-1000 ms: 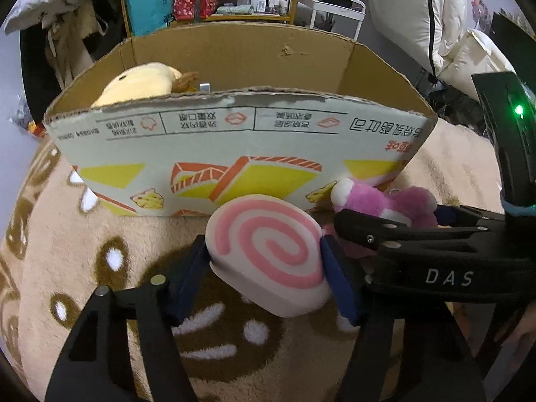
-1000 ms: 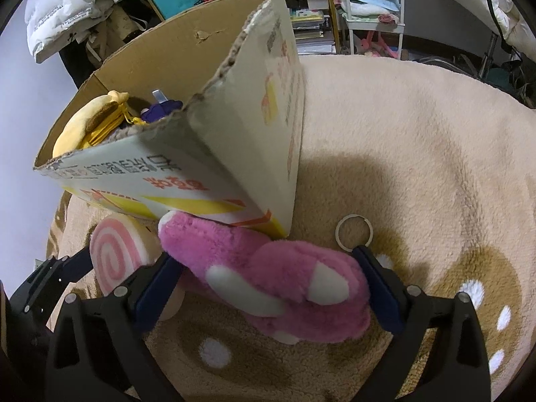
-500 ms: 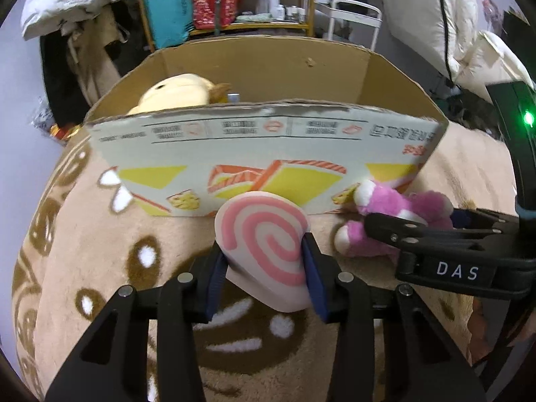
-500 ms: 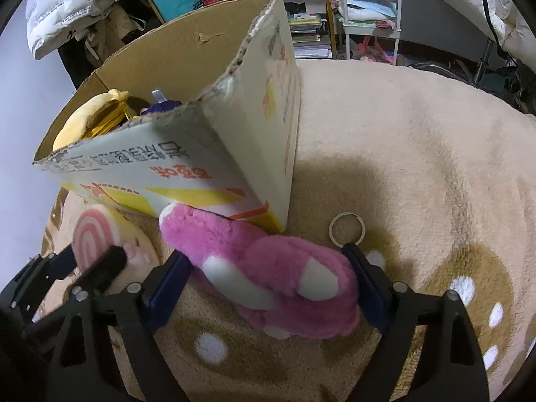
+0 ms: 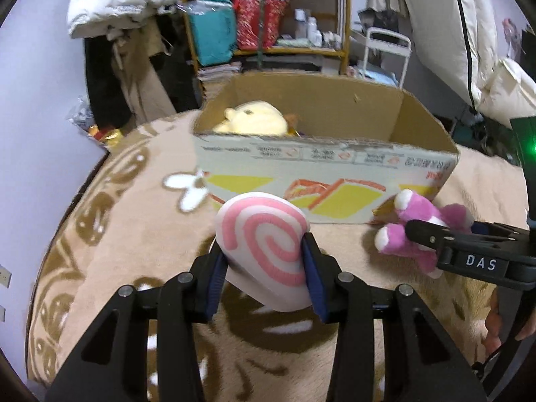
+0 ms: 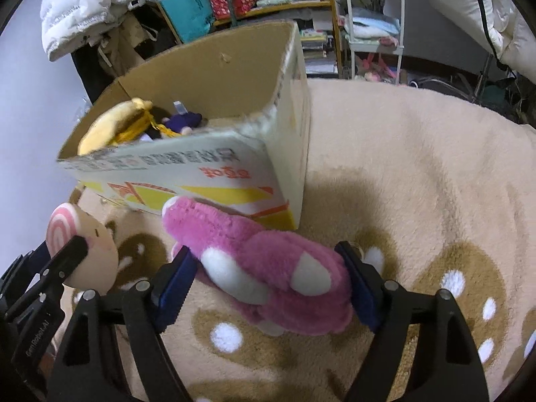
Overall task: Organize soft objects
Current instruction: 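Lift the bunny with the right tool while the left tool lifts the swirl cushion over the box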
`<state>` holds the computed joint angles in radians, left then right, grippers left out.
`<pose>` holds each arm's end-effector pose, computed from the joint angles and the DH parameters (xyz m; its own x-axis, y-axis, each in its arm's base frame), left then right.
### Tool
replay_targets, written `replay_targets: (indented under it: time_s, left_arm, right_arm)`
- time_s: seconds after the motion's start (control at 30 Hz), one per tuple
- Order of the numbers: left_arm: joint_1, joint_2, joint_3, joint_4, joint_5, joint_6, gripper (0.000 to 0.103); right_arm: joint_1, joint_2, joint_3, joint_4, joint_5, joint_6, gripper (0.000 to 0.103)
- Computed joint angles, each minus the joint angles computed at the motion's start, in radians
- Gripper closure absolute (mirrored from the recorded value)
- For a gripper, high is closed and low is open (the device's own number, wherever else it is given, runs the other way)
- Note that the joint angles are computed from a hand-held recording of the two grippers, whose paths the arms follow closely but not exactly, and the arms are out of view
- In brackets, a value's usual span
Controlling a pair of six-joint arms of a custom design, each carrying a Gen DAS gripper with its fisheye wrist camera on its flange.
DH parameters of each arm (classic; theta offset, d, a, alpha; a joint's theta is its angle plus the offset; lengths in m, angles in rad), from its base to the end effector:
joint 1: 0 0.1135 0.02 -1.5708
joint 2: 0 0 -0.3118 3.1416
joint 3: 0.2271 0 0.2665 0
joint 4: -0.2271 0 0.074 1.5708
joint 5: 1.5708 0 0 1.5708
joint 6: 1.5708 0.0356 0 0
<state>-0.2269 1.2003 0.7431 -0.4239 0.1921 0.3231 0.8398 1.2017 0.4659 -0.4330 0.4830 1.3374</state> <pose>0.2283 -0.0597 0.2593 -0.6051 0.4596 -0.6501 0.5603 0.8259 0.0624 0.1335 0.1241 0.1774 -0.6655 0.5484 -0.5063 0.4733 0.8346 0.2818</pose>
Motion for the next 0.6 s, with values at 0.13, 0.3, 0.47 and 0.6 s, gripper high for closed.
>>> replay_targets:
  time_s: [0.13, 0.3, 0.47, 0.6]
  left_arm:
    - [0.047, -0.076, -0.005, -0.017, 0.037, 0.018, 0.062]
    - [0.109, -0.192, -0.011, -0.027, 0.095, 0.022, 0.062]
    - [0.197, -0.274, 0.003, -0.048, 0.177, 0.036, 0.062]
    - [0.266, -0.320, 0.010, -0.056, 0.250, 0.059, 0.061]
  right_arm:
    - [0.098, -0.054, 0.043, -0.119, 0.100, 0.080, 0.017]
    - [0.238, -0.092, 0.126, -0.302, 0.247, 0.204, 0.017]
    - [0.393, -0.057, 0.240, -0.536, 0.406, 0.374, 0.017]
    - [0.496, 0.012, 0.331, -0.726, 0.495, 0.533, 0.017]
